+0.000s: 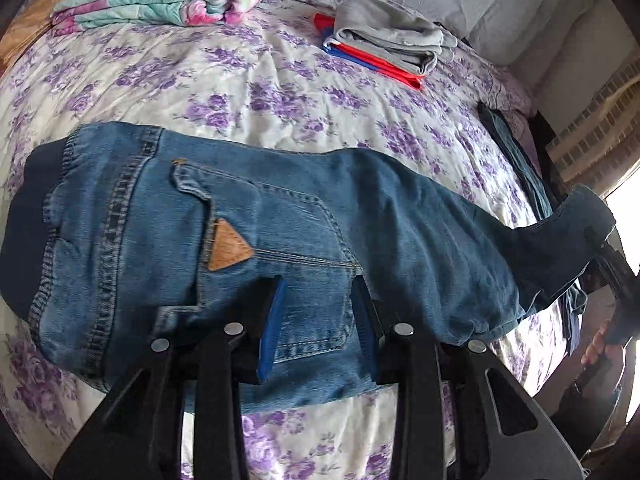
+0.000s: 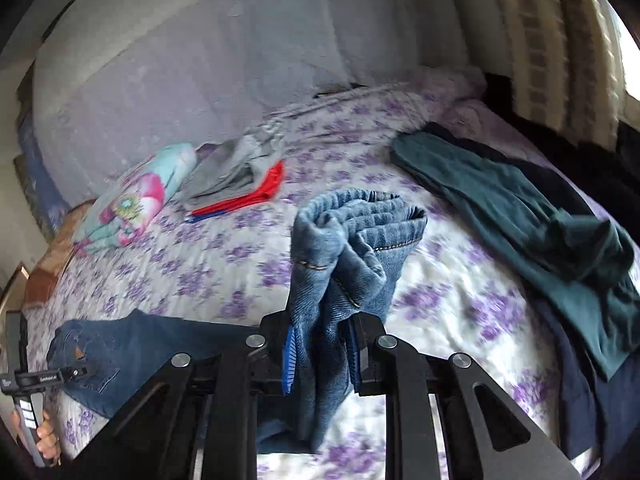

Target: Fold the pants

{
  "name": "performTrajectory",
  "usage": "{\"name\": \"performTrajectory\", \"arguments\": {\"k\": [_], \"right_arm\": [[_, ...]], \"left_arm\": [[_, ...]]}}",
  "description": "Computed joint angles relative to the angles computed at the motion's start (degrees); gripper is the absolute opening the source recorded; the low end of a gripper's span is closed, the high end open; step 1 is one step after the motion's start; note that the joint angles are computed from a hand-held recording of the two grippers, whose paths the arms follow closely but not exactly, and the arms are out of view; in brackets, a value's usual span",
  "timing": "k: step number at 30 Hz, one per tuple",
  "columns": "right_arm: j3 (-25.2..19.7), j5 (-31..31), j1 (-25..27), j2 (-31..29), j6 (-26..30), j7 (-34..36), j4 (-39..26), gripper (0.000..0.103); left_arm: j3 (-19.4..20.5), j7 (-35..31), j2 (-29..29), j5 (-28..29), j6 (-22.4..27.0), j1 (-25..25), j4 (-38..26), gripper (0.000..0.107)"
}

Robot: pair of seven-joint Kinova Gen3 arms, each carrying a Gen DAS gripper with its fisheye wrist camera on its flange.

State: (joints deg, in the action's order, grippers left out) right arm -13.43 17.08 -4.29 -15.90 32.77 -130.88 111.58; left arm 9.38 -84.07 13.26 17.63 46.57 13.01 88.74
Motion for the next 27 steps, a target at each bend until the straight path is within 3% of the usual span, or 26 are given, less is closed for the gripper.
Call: {"name": "performTrajectory", "arguments": {"k": [3, 6, 8, 12, 15, 19, 22, 24, 27], "right_arm": [[-1.2, 0.4, -7.6, 5.8, 4.5, 5.6, -7.8, 0.02], [-5.5, 6.6, -12.4, 13.5, 10.7, 5.5, -14.7, 0.02], [-5.4, 8.0, -17.2, 18.8, 14.0, 8.0, -17.8, 0.019], [-7.7, 9.0, -21.6, 26.7, 21.1, 11.4, -21.1, 0.02], [-4.4, 8.9, -25.4, 26.6, 21.1, 12.6, -20.3, 0.026], [-2.2, 3.2, -26.7, 26.1, 23.3, 17.4, -22.6, 0.063], [-5.7, -3.4, -22.1, 24.6, 24.0, 22.7, -24.7, 0.069], [-6.5, -5.7, -19.7, 22.7, 22.4, 22.3, -25.4, 0.071], [-0.5, -2.0, -23.5, 21.0, 20.3, 19.6, -25.6, 0.07]], "left_arm": [[0.3, -3.0, -0.2, 3.0, -1.3, -1.8, 1.2, 0.032], [0.1, -3.1, 0.7, 2.1, -1.8, -1.3, 1.1, 0.032], [0.2, -3.7, 0.4, 1.4, -2.3, -1.0, 1.4, 0.032], [0.9, -8.0, 0.1, 5.2, -2.3, -3.4, 2.6, 0.032], [0.8, -9.6, 0.0, 6.3, -2.5, -3.7, 3.1, 0.032], [0.2, -8.0, 0.1, 3.2, -3.2, -1.8, 2.8, 0.033], [0.5, -9.4, -0.2, 4.2, -3.3, -2.5, 3.2, 0.033], [0.6, -10.2, -0.2, 5.2, -3.3, -2.9, 3.4, 0.033], [0.3, -9.3, 0.0, 4.3, -2.9, -2.4, 3.0, 0.034]]}}
